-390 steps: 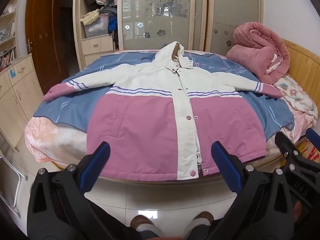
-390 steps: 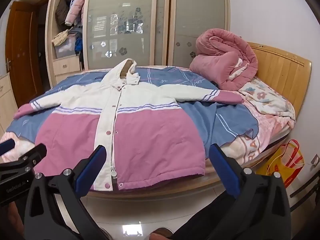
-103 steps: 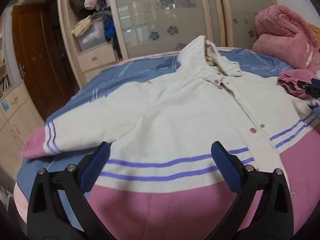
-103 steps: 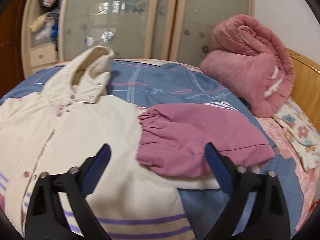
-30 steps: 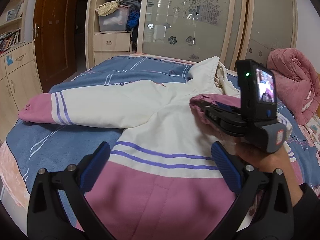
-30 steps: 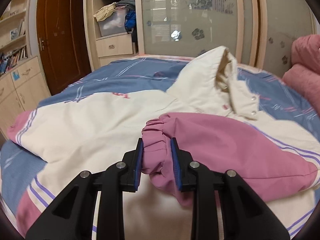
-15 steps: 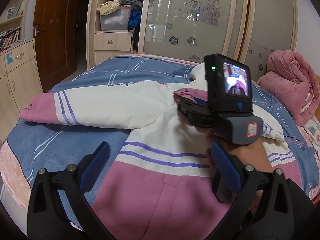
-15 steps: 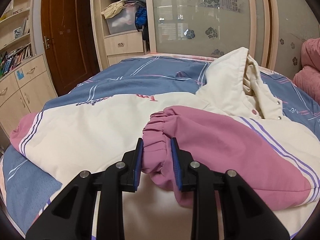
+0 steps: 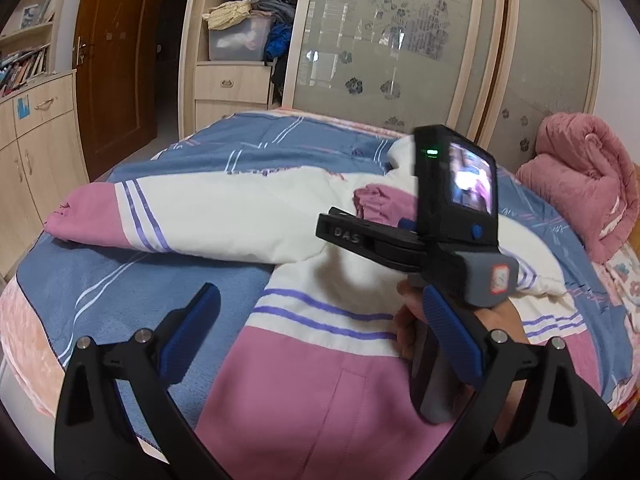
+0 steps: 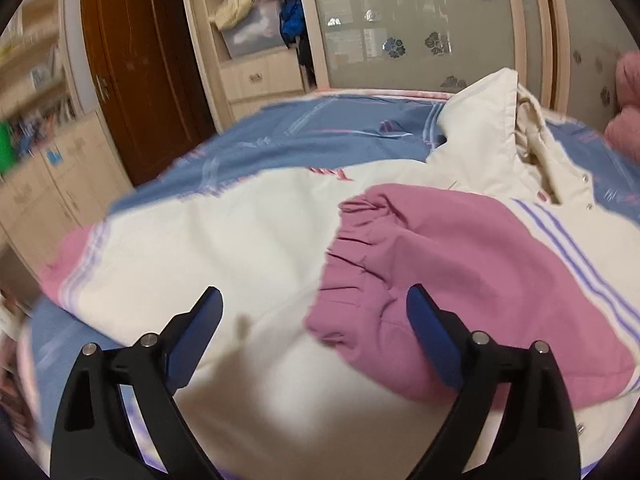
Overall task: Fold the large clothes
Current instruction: 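Drag the sleeve further across the chest toward the hood, then release, then reach the left gripper to the other pink sleeve cuff and grasp it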
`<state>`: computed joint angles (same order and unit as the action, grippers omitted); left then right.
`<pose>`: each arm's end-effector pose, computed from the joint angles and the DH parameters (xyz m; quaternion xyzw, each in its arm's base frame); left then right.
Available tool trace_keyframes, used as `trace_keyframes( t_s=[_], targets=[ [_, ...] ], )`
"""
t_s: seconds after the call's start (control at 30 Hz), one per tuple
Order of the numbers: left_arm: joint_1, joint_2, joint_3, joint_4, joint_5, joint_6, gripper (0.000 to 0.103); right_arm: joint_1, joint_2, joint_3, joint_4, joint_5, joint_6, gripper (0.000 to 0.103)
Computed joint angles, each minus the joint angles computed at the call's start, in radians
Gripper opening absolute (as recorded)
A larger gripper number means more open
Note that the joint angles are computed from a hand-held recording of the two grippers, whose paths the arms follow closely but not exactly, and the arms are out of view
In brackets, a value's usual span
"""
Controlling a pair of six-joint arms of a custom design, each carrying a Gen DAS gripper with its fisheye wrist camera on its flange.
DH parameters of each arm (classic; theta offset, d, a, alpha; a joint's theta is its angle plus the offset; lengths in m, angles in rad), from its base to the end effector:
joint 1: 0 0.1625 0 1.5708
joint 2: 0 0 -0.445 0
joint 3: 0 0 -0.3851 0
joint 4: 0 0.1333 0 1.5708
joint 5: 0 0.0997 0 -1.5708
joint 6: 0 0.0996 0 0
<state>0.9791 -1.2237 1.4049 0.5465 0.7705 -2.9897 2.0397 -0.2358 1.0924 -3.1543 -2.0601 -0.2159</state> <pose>-0.1177 -0.5422 0.3910 0.1568 0.8409 -0.4453 0.2647 0.4467 -0.6905 -0.0240 0.2234 -0.8831 0.3707 0.1811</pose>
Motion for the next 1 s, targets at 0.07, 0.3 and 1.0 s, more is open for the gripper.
trace_keyframes(
  t_s=[0.07, 0.3, 1.0],
  targets=[
    [-0.008, -0.029, 0.011, -0.022, 0.006, 0.021, 0.101, 0.014, -0.045, 0.077, -0.101, 0.005, -0.017, 0.093],
    [-0.022, -0.083, 0.035, -0.045, 0.001, 0.028, 0.101, 0.041, -0.245, 0.402, -0.443, -0.084, -0.110, 0.100],
    [-0.137, -0.105, 0.229, -0.057, -0.108, 0.015, 0.101, 0.082, -0.488, 0.958, -0.940, -0.358, -0.336, 0.102]
  ],
)
